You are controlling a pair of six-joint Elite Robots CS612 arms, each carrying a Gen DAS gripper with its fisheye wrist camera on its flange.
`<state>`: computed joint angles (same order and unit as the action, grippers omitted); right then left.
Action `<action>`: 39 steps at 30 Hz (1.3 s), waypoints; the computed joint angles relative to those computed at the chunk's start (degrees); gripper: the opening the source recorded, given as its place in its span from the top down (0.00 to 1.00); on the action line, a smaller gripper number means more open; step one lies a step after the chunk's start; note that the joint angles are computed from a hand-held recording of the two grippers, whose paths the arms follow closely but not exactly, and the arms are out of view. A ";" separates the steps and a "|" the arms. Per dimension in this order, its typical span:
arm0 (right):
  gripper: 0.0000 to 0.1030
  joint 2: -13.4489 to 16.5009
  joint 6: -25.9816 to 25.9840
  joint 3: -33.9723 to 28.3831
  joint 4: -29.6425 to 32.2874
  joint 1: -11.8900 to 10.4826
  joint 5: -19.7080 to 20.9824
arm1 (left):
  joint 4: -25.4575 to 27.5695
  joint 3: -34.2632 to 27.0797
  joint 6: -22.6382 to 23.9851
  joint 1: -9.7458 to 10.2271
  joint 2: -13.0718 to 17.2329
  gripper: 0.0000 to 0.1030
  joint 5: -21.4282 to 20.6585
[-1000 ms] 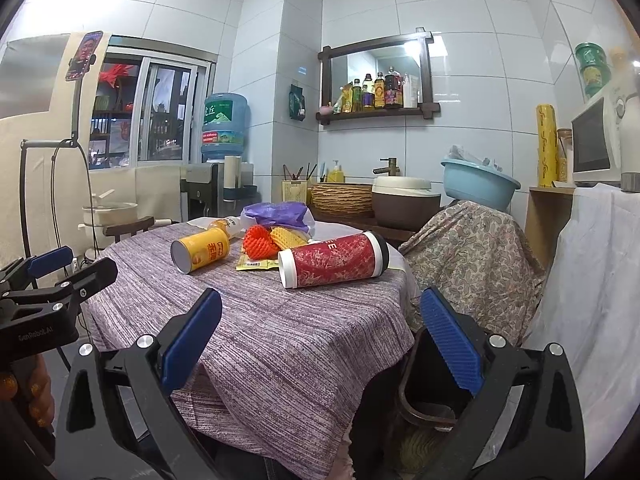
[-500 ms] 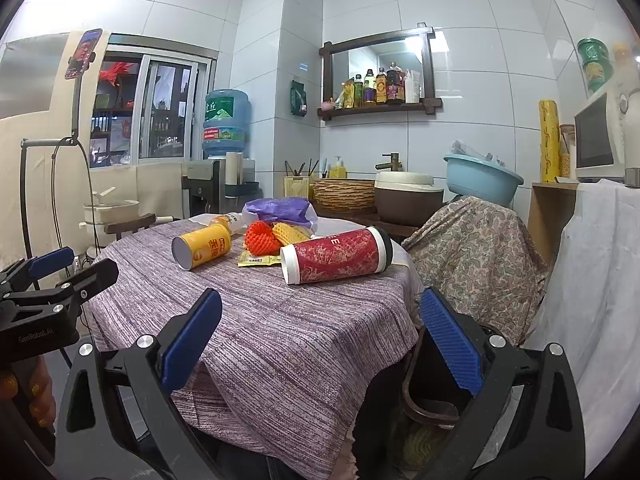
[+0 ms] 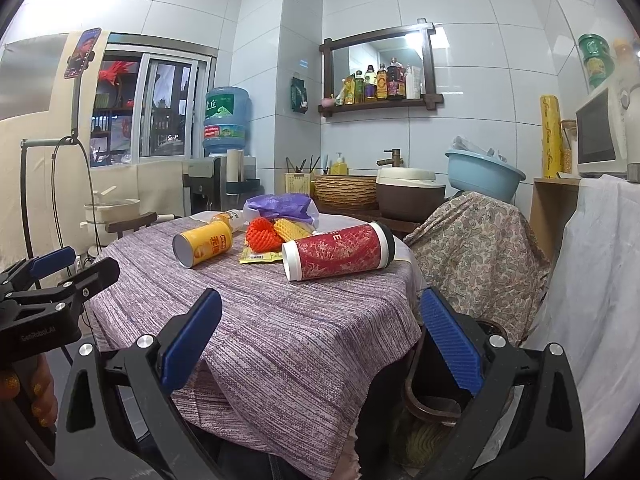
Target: Collect trash
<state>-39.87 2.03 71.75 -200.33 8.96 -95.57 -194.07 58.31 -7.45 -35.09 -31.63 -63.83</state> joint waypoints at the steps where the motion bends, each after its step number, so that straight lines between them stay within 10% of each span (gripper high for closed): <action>1: 0.05 0.00 0.00 0.00 -0.01 0.02 -0.01 | 0.00 0.00 0.00 0.00 0.00 0.05 0.00; 39: 0.05 0.31 0.59 -0.40 1.10 -0.01 0.69 | 0.11 1.28 -0.51 0.47 -0.31 0.05 -0.42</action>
<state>-39.56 2.63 71.35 -199.23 8.95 -94.88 -193.96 59.60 -7.96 -34.63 -31.93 -64.25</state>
